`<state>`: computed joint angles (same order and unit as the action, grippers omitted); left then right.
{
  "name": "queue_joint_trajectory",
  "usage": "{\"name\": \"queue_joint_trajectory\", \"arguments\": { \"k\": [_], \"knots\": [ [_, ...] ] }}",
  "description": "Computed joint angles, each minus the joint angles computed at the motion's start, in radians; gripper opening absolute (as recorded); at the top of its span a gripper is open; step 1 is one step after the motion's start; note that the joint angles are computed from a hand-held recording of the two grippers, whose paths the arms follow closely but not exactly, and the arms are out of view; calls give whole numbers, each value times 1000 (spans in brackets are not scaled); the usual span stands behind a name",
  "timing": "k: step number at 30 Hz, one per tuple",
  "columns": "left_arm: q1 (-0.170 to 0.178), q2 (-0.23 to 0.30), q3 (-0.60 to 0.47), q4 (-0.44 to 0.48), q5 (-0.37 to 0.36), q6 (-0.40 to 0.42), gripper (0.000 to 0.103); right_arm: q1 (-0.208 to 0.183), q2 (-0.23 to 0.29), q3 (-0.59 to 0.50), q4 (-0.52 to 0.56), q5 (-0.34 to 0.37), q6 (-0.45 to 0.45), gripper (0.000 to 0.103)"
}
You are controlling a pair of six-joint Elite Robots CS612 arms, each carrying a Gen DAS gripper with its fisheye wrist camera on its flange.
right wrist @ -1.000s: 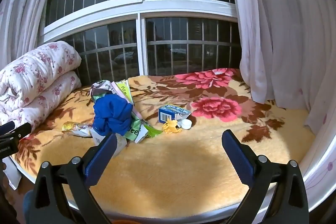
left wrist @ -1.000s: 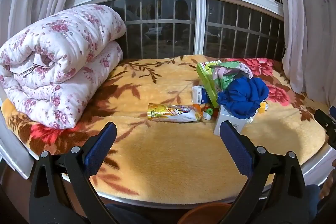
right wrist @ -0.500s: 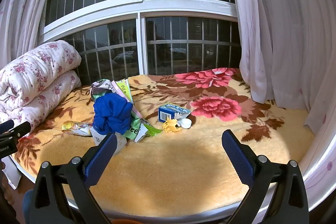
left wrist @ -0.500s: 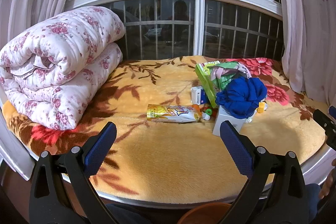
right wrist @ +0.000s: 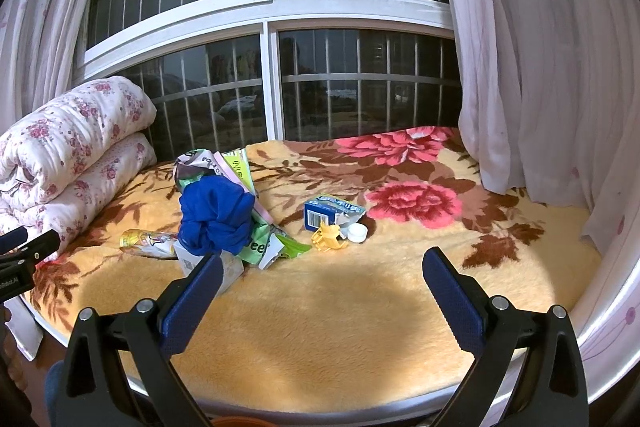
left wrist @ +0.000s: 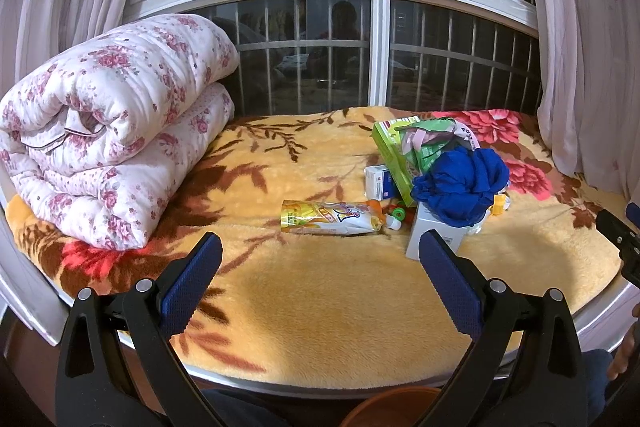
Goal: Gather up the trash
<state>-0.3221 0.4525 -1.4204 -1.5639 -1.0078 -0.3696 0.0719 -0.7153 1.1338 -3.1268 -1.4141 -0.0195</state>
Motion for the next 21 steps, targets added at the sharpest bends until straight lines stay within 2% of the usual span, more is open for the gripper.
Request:
{"name": "queue_joint_trajectory", "arguments": {
  "k": [21],
  "knots": [
    [-6,-4,-8,22,4,-5,96,9,-4,15,2,8,-9,99]
  ]
}}
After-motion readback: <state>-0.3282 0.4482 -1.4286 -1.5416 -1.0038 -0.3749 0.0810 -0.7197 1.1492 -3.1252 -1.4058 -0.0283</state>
